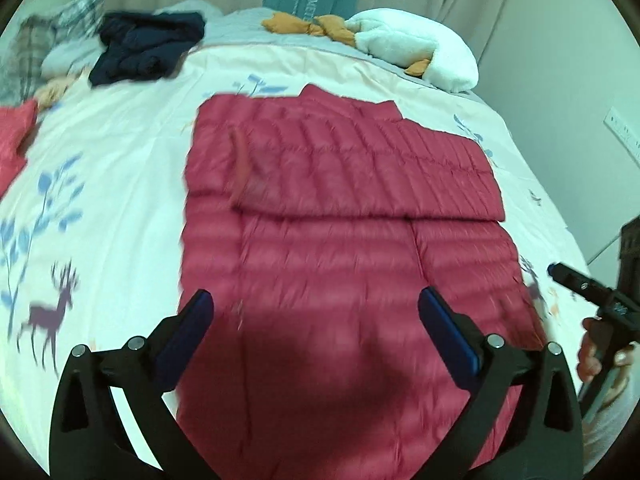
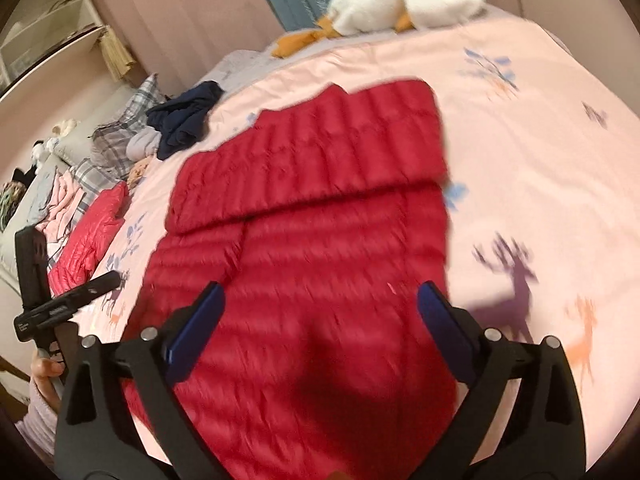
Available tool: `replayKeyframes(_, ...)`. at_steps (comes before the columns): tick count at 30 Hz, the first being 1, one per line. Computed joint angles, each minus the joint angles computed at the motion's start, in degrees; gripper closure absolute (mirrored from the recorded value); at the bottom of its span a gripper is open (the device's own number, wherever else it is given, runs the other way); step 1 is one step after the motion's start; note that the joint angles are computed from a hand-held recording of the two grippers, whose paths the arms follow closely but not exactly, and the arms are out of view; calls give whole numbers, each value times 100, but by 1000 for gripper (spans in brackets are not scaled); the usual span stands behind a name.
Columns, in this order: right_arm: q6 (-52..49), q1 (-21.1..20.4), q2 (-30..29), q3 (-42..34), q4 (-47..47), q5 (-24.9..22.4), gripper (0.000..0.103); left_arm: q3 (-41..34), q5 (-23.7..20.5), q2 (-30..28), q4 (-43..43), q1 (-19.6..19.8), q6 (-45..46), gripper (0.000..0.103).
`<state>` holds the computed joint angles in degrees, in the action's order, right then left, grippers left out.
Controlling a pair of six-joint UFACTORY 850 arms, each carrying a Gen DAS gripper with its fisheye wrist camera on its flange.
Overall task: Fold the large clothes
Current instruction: 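Open both tools and move them toward the jacket hem, then grasp the jacket hem with the left tool while the right tool grasps it too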
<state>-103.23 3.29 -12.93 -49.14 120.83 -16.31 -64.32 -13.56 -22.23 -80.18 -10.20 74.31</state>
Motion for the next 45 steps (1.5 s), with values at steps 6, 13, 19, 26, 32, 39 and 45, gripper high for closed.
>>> replayKeyframes(6, 1205, -448, 295, 669, -887, -629, 5, 812, -1407, 343, -855, 803, 372, 1)
replayKeyframes(13, 1837, -707, 394, 1098, -1583, -1195, 5, 1366, -2883, 232, -1348, 1470, 399, 1)
replayKeyframes(19, 1864, -683, 320, 1172, -1793, -1466, 3, 1448, -3505, -15, -1376, 1562, 442, 1)
replayKeyframes(26, 1900, -596, -46, 843, -1943, -1889, 3, 1179, -3830, -228, -1059, 1450, 435, 1)
replayKeyframes(32, 1959, -680, -459, 522, -1686, -2558, 9, 768, -4319, -612, -1095, 1344, 267, 1)
replayKeyframes(39, 2117, -710, -511, 514, -1838, -2822, 23, 681, -4436, -700, -1233, 1272, 295, 1)
replayKeyframes(45, 2081, -847, -162, 1001, -1916, -2909, 27, 997, -4427, -526, -1320, 1427, 433, 14)
